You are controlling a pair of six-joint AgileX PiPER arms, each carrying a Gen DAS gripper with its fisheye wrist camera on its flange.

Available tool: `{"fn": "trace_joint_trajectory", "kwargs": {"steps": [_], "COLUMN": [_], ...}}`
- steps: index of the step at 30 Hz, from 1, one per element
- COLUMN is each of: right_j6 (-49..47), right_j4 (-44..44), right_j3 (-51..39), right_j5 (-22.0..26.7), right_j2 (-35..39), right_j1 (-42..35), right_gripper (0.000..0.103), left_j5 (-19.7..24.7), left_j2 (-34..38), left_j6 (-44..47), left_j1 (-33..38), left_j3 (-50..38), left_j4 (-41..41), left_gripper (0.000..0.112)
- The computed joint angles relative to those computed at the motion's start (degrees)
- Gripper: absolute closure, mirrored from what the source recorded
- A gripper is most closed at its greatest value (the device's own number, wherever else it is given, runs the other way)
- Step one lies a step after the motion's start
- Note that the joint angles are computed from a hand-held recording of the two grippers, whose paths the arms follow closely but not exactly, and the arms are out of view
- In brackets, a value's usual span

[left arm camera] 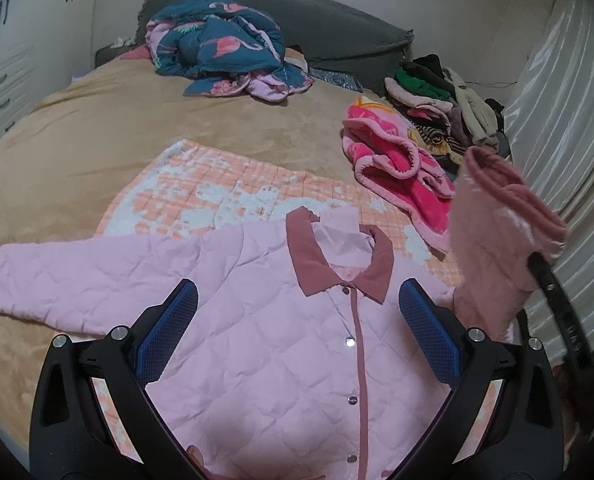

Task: Fold large clothes
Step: 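Lift the sleeve cuff with the right tool and fold it across the jacket body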

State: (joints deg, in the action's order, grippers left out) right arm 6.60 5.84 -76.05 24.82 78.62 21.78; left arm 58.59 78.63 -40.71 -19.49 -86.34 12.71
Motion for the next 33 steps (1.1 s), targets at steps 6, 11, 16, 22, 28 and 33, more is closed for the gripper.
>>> {"fn": "trace_joint_trajectory", "kwargs": {"steps": [6, 11, 16, 22, 28, 33], "right_j6": [4.19, 6.94, 6.35, 4.36, -3.74, -18.78], "right_j4": [-3.32, -4.73, -2.76, 0.12, 8.22, 22.99], "right_j3": [1.46, 3.35, 5.20, 7.86, 10.10, 12.16], "right_j5": [-2.04, -4.35, -6.44, -9.40, -10.86, -10.84], "right_j2": [2.46, 4.93, 8.10, 10.97, 12.70, 14.17], "right_j1": [4.41, 6.93, 8.59, 10.91, 13.59, 15.41], "right_gripper": [0.092, 0.092, 0.092, 0.091, 0.087, 0.070], "left_j5": [-2.62, -4.25, -6.40, -7.92, -11.09, -12.91], "left_j2": [-1.56, -2.32, -2.63, -1.79, -0.60, 1.55], "left_j6": [3.86, 6.70, 11.10, 13.63, 19.75, 23.18], "left_j1": [5.11, 7.31, 9.61, 11.28, 14.63, 15.82], "left_j3": [3.46, 6.01, 8.53, 11.04, 14.80, 17.45], "left_j4": [-7.16, -11.56, -16.15, -17.84, -26.79, -32.05], "left_gripper": [0.018, 0.018, 0.018, 0.018, 0.018, 0.018]}}
